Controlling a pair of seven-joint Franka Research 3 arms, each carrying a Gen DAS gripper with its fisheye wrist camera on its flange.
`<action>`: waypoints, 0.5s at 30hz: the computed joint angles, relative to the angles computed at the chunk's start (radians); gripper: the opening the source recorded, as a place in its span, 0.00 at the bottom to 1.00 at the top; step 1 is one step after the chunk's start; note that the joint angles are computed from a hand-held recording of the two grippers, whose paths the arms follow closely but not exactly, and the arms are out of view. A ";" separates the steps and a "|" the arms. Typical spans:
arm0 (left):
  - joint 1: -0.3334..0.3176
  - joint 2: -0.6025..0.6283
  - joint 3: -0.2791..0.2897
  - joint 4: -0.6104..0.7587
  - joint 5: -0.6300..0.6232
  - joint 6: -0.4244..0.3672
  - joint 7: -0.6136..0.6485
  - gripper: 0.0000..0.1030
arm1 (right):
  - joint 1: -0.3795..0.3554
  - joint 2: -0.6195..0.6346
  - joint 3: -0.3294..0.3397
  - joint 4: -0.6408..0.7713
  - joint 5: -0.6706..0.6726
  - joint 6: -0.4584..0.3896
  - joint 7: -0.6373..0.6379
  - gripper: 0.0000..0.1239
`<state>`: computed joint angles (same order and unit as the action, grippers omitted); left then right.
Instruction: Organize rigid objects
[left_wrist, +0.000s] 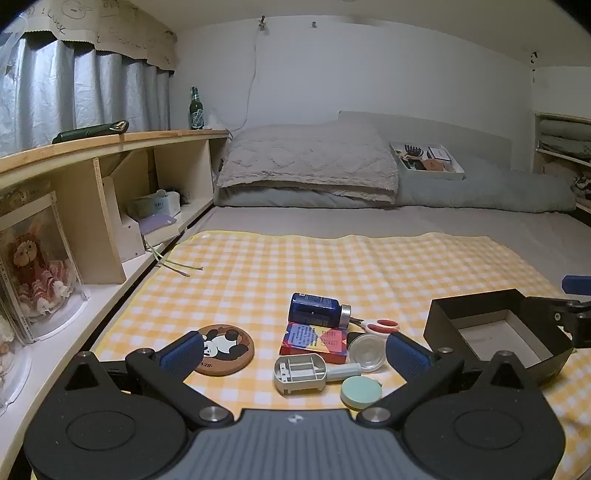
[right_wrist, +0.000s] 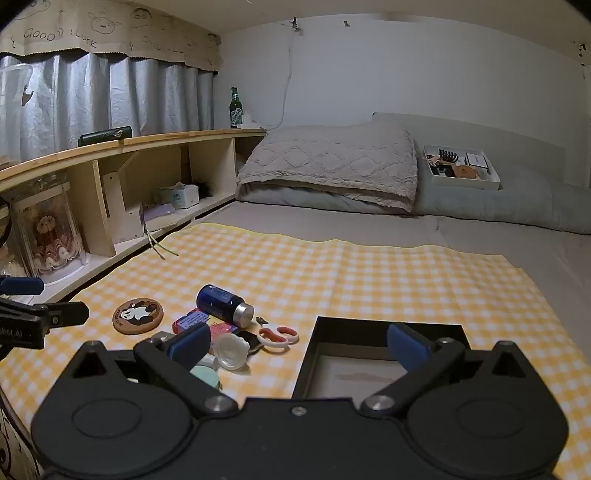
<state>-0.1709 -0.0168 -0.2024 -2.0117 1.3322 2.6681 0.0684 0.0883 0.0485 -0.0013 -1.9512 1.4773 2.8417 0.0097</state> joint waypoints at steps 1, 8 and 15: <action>0.000 0.000 0.000 0.000 0.003 -0.002 -0.001 1.00 | 0.000 0.000 0.000 0.000 0.000 0.000 -0.001 0.83; -0.001 0.000 0.000 0.000 0.002 -0.005 -0.001 1.00 | 0.000 0.000 0.001 0.000 -0.001 0.000 -0.002 0.83; -0.002 -0.002 -0.002 0.001 -0.010 -0.006 0.005 1.00 | -0.002 0.001 0.000 -0.001 0.002 -0.006 0.000 0.83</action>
<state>-0.1732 -0.0188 -0.2041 -2.0106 1.3221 2.6622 0.0736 0.0861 0.0496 -0.0012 -1.9519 1.4793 2.8352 0.0100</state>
